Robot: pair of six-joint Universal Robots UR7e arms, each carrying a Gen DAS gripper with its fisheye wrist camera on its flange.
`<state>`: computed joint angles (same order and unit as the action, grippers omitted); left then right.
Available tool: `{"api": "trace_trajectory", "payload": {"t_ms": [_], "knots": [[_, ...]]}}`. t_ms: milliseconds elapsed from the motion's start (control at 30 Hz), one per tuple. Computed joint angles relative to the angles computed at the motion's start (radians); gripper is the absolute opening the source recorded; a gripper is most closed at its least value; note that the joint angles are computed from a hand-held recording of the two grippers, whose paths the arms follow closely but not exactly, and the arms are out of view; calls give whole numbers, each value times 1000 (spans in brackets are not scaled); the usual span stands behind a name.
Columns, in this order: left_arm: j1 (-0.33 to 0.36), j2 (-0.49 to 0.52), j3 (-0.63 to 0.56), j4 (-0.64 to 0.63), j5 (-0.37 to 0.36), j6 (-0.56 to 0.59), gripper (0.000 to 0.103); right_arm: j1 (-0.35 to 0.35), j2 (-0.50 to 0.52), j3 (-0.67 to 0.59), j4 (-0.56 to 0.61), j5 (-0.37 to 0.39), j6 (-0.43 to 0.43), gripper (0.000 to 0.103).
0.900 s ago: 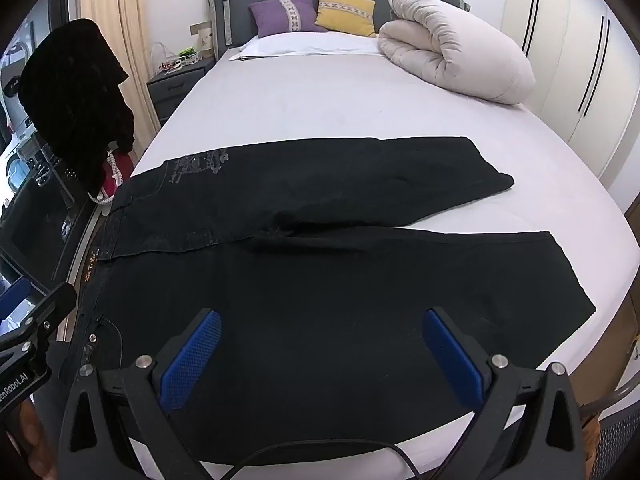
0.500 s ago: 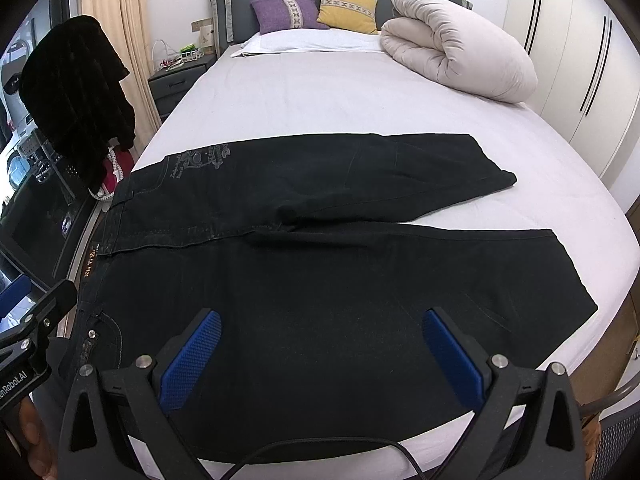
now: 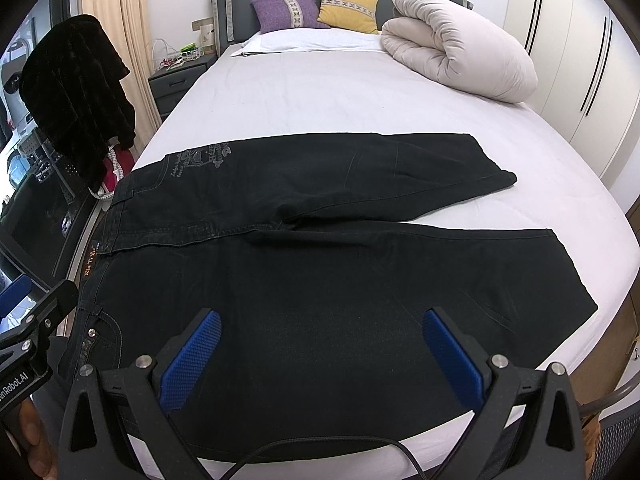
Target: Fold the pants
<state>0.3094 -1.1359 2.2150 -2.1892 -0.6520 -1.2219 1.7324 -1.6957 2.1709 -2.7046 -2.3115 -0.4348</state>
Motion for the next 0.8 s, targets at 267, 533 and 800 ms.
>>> {"api": "trace_trajectory", "payload": {"t_ms": [267,533,800], "knots": [[0,0,-1,2,-1,-1,103,1,1,1,3,-2,2,103],[0,0,-1,2,-2,-1,103,4,-10,20,-3,-5,3,103],[1,-1,-1,1,-4,-1,103,2,3,0,4,-3,4,103]]}}
